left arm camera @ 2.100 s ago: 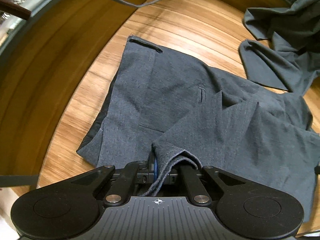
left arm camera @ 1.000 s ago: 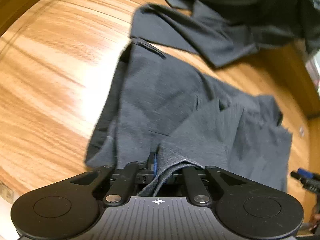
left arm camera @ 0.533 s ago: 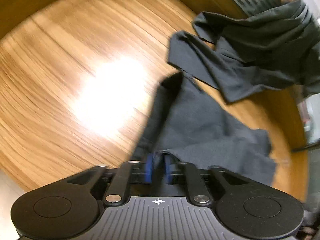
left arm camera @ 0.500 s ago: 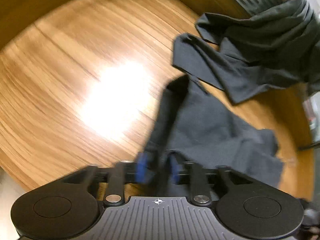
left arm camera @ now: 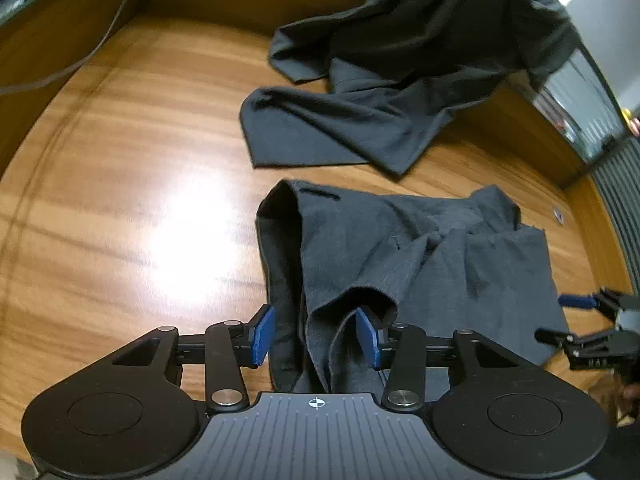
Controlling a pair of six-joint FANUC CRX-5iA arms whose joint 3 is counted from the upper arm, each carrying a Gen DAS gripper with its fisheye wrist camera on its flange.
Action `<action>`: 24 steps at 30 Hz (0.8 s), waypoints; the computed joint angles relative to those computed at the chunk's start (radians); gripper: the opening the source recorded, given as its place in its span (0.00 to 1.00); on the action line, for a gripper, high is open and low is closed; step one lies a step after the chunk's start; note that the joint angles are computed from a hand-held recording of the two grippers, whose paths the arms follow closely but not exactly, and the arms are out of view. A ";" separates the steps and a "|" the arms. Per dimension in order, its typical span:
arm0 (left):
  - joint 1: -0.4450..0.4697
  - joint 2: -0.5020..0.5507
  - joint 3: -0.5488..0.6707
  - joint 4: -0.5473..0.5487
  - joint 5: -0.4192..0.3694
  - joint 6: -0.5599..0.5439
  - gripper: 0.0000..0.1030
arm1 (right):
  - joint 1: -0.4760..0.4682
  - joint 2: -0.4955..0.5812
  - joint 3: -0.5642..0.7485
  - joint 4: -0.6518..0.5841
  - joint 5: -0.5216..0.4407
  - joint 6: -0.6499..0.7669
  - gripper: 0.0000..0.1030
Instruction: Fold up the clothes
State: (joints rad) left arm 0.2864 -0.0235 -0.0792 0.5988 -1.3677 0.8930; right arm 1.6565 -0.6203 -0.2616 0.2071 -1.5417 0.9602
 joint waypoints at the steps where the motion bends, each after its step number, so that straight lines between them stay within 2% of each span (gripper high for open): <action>1: 0.000 0.001 0.013 -0.008 -0.010 -0.003 0.47 | -0.013 0.004 0.005 -0.002 -0.001 0.021 0.85; 3: 0.000 0.004 0.039 -0.024 -0.030 -0.010 0.48 | -0.040 0.012 0.015 -0.008 -0.002 0.066 0.85; 6: 0.006 -0.004 0.050 -0.003 -0.054 -0.083 0.56 | -0.125 0.030 0.038 -0.032 0.009 0.147 0.85; 12: -0.014 -0.008 0.037 0.038 -0.058 -0.134 0.60 | -0.497 0.147 0.146 -0.193 0.054 0.347 0.82; 14: -0.033 0.000 0.035 0.020 -0.037 -0.104 0.60 | -0.608 0.202 0.194 -0.248 0.071 0.407 0.80; 17: -0.057 0.014 0.033 0.005 -0.013 -0.075 0.60 | -0.691 0.275 0.239 -0.280 0.098 0.479 0.75; 21: -0.086 0.029 0.034 -0.021 0.006 -0.060 0.59 | -0.742 0.381 0.278 -0.291 0.126 0.567 0.73; 22: -0.093 0.030 0.034 -0.029 0.010 -0.056 0.56 | -0.750 0.409 0.289 -0.294 0.128 0.588 0.71; 24: -0.104 0.030 0.031 -0.040 0.019 -0.048 0.47 | -0.761 0.463 0.313 -0.314 0.115 0.629 0.61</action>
